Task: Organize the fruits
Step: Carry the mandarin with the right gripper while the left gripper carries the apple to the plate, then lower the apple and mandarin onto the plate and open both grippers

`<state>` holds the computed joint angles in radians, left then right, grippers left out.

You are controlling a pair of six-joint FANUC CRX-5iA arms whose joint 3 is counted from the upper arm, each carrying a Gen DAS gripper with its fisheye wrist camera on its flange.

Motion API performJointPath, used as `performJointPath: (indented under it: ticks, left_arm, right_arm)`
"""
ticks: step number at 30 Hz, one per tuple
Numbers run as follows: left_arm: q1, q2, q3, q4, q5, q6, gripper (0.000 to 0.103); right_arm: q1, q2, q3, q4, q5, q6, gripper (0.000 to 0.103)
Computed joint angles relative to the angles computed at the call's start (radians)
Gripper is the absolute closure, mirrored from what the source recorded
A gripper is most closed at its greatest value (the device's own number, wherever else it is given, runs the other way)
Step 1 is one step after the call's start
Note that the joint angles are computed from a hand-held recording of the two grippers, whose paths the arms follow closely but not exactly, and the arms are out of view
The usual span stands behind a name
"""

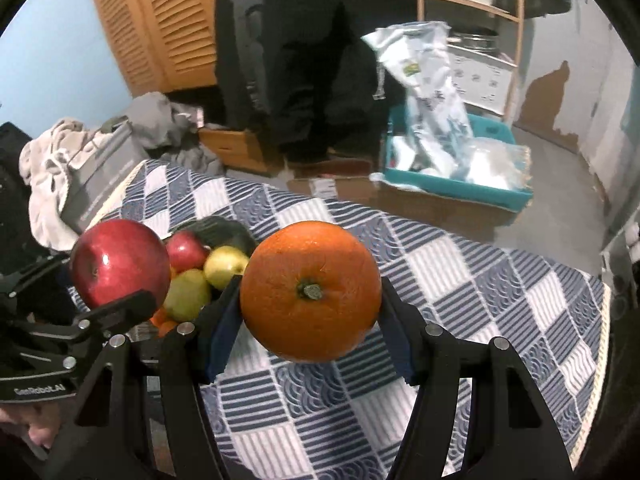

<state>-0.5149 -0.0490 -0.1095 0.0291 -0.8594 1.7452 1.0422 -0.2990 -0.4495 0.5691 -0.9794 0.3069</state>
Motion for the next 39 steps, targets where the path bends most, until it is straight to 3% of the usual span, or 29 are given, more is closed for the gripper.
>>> performJointPath:
  ticks: [14, 27, 39]
  left_arm:
    - [0.086, -0.011, -0.058, -0.046, -0.044, 0.039, 0.027]
    - [0.165, 0.029, -0.108, 0.008, -0.082, 0.036, 0.027]
    - [0.16, 0.072, -0.094, 0.005, -0.129, 0.026, 0.026]
  right_arm:
    - [-0.047, 0.199, 0.132, -0.177, 0.109, 0.161, 0.039]
    - [-0.073, 0.315, 0.227, -0.349, 0.122, 0.305, 0.039]
    - [-0.094, 0.375, 0.29, -0.473, 0.093, 0.409, 0.037]
